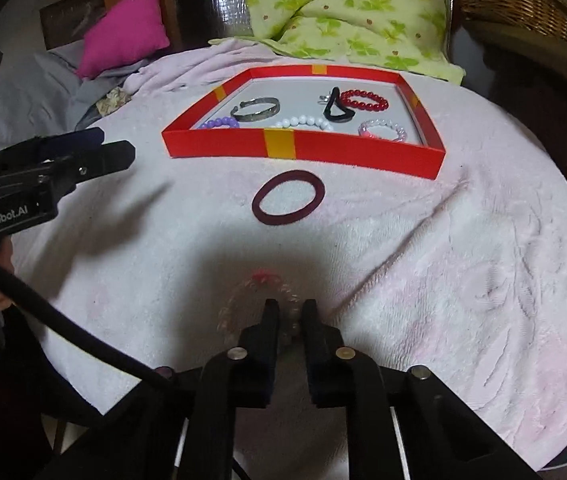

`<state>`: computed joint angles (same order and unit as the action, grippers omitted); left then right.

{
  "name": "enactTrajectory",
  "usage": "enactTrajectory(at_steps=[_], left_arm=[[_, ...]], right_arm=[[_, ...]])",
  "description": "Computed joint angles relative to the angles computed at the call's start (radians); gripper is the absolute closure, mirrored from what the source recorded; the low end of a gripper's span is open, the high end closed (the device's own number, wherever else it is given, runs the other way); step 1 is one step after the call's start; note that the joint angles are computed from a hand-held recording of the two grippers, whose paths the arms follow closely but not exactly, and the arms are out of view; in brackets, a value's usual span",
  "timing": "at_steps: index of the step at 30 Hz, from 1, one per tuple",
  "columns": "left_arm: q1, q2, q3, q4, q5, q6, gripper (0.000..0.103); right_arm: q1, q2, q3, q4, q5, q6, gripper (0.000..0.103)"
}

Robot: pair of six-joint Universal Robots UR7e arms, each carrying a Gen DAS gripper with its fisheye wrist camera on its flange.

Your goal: Organize jewelry

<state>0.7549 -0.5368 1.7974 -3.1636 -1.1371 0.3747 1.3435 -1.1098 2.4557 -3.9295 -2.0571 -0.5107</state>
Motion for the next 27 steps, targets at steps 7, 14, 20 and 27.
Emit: enactTrajectory(at_steps=[7,14,20,27], left_arm=[[0.019,0.016,-0.064,0.167,-0.125,-0.059,0.035],[0.012,0.071,-0.133,0.246,-0.171,-0.111,0.035],[-0.003,0.141,-0.212,0.302,-0.130,-0.143,0.035],[-0.010,0.180,-0.253,0.328,-0.109,-0.135,0.050]], right_arm=[[-0.040,-0.070,0.036,-0.067,0.051,0.101,0.094],[-0.120,-0.184,0.090,-0.058,0.189,0.214,0.094],[-0.145,-0.207,0.089,-0.022,0.234,0.249,0.094],[-0.156,-0.209,0.078,0.012,0.259,0.268,0.094]])
